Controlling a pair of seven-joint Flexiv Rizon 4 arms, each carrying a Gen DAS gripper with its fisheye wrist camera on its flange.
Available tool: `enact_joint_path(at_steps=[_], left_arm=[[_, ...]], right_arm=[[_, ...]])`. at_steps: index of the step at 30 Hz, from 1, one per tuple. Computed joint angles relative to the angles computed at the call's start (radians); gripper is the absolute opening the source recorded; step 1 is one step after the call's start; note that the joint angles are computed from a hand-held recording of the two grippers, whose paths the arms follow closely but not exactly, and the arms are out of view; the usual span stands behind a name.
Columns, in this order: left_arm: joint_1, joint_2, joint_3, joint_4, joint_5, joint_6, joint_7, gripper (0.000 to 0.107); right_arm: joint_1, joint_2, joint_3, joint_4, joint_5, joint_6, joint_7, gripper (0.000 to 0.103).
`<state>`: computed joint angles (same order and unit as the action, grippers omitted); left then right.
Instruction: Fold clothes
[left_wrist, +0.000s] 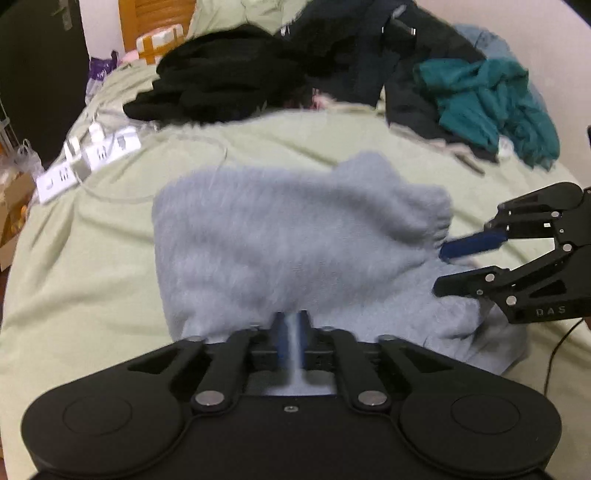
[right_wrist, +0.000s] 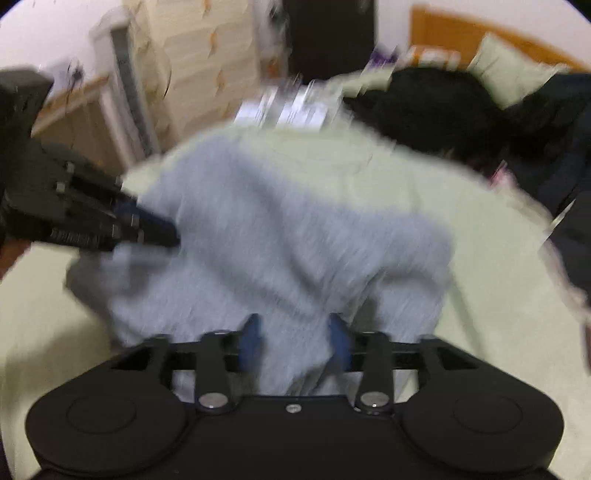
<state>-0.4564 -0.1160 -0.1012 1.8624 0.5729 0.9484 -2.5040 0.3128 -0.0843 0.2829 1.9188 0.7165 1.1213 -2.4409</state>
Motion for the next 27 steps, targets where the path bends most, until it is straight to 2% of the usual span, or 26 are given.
enact_joint_path(at_steps=[2, 4, 6, 8, 10, 12, 15, 16, 18, 22, 27], left_arm=[[-0.004, 0.011, 0.007, -0.024, 0.060, 0.004, -0.054, 0.046], [-0.005, 0.017, 0.008, -0.052, 0.123, -0.012, -0.096, 0.046], [-0.001, 0.000, 0.002, -0.075, 0.146, -0.064, -0.056, 0.045], [0.005, -0.023, 0.003, -0.083, 0.146, -0.088, -0.021, 0.043], [0.009, -0.039, 0.015, -0.075, 0.155, -0.069, -0.015, 0.044], [0.005, -0.051, 0.022, -0.077, 0.164, -0.072, -0.004, 0.044], [-0.003, -0.072, 0.029, -0.089, 0.172, -0.093, 0.019, 0.044], [0.001, -0.073, 0.036, -0.079, 0.161, -0.075, 0.010, 0.044], [0.011, -0.071, 0.048, -0.055, 0.137, -0.032, -0.012, 0.044], [0.010, -0.077, 0.057, -0.045, 0.143, -0.006, -0.004, 0.044], [0.013, -0.072, 0.066, -0.036, 0.138, 0.021, 0.004, 0.044]], right_arm=[[0.009, -0.011, 0.008, -0.016, 0.034, 0.050, 0.002, 0.070], [0.023, -0.032, 0.018, -0.025, 0.027, 0.091, 0.003, 0.064], [0.034, -0.060, 0.033, -0.035, 0.009, 0.127, 0.002, 0.042], [0.078, -0.098, 0.025, -0.003, -0.118, 0.214, 0.071, 0.034], [0.101, -0.124, 0.007, 0.024, -0.223, 0.255, 0.156, 0.026], [0.117, -0.157, -0.011, 0.036, -0.302, 0.278, 0.235, 0.025], [0.127, -0.187, -0.012, 0.060, -0.375, 0.331, 0.303, 0.025], [0.123, -0.196, -0.007, 0.067, -0.395, 0.342, 0.313, 0.025], [0.085, -0.214, 0.032, 0.065, -0.401, 0.348, 0.314, 0.025], [-0.008, -0.245, 0.124, 0.039, -0.391, 0.325, 0.322, 0.025], [-0.045, -0.259, 0.156, 0.040, -0.455, 0.334, 0.354, 0.025]])
